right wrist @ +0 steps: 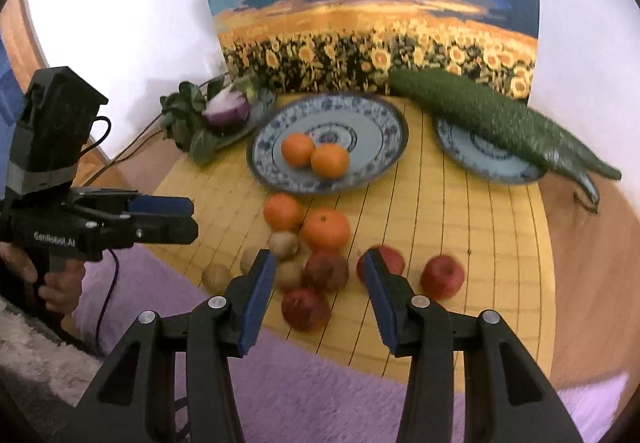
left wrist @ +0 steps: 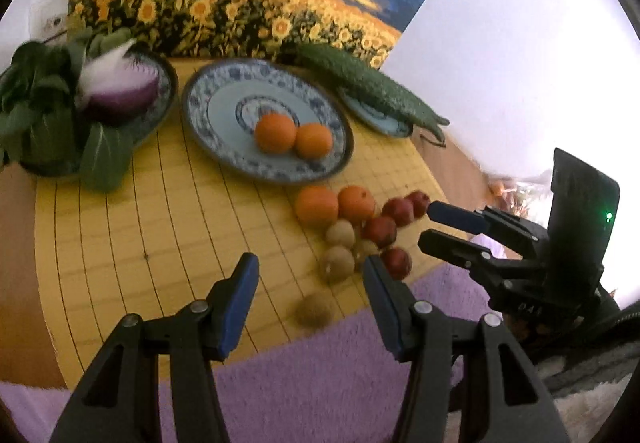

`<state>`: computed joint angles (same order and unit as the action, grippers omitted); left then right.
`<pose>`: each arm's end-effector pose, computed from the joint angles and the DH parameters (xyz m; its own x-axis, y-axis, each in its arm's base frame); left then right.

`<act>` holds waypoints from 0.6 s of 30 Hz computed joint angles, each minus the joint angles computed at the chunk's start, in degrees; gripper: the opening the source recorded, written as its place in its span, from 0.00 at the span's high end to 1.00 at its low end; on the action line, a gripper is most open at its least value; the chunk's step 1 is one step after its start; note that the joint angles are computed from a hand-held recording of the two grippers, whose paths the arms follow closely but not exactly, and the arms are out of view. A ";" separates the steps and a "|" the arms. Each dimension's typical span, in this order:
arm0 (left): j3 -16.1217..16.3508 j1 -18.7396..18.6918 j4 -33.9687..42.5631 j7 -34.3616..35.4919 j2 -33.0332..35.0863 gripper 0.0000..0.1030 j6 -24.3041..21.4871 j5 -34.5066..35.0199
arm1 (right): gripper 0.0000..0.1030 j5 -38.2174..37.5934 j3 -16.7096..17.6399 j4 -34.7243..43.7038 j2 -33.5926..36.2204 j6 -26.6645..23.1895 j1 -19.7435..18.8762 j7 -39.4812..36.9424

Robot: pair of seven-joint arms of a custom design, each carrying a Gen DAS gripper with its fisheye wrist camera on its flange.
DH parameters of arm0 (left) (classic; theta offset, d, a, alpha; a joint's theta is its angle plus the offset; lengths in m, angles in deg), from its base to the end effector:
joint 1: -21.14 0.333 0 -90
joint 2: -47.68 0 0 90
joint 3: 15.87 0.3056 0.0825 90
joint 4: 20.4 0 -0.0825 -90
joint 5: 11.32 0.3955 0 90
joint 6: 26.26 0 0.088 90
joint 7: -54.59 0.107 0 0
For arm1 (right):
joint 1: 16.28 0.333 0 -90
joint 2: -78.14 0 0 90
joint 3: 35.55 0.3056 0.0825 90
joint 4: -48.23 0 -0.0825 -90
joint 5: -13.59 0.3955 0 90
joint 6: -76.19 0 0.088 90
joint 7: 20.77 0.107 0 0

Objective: Organize fruits
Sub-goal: 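Lift both tools off the plate and move back toward the remaining oranges, then grasp an orange with the left tool while the right tool grasps another orange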

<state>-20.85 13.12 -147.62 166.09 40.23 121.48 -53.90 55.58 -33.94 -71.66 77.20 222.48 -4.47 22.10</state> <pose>0.5404 -0.1138 0.4646 -0.1728 -0.8835 0.4354 -0.8783 -0.0618 -0.4741 0.5751 0.1278 0.4629 0.5573 -0.8063 -0.1982 -0.7117 -0.3409 -0.6143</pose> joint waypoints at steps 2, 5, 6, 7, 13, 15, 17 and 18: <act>0.05 -0.15 -0.74 0.22 -0.47 0.45 0.12 -0.78 | 0.54 -0.42 0.13 -0.68 -0.43 -0.37 0.12 0.37; 0.27 -0.40 -1.49 0.69 -1.10 0.45 0.47 -1.99 | 0.54 -1.80 0.33 -1.06 -0.62 -0.42 0.46 0.74; 0.31 -0.43 -1.62 0.59 -1.19 0.45 0.66 -2.01 | 0.54 -2.29 0.50 -1.27 -0.71 0.47 0.67 0.88; 0.40 -0.50 -1.79 0.70 -1.31 0.45 0.72 -2.20 | 0.54 -2.70 0.73 -1.26 -0.66 1.62 0.96 1.07; 0.72 -0.48 -2.17 0.80 -1.51 0.45 0.65 -1.72 | 0.54 -6.03 2.02 2.73 2.61 4.65 2.63 -1.22; 0.94 -0.41 -2.15 1.01 -1.46 0.45 0.75 -1.98 | 0.54 -8.66 2.55 4.40 4.57 5.56 3.21 -1.47; 1.23 -0.27 -2.09 1.68 -1.46 0.45 0.65 -2.55 | 0.54 -13.21 2.83 5.70 6.55 6.54 3.89 -0.40; 1.20 -0.18 -2.12 1.82 -1.45 0.45 0.83 -2.44 | 0.54 -17.30 2.67 6.56 7.76 6.63 4.43 1.53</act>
<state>-19.64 12.94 -149.74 167.90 38.79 122.31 -56.34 38.27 -31.27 -65.10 84.96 229.11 -0.04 23.62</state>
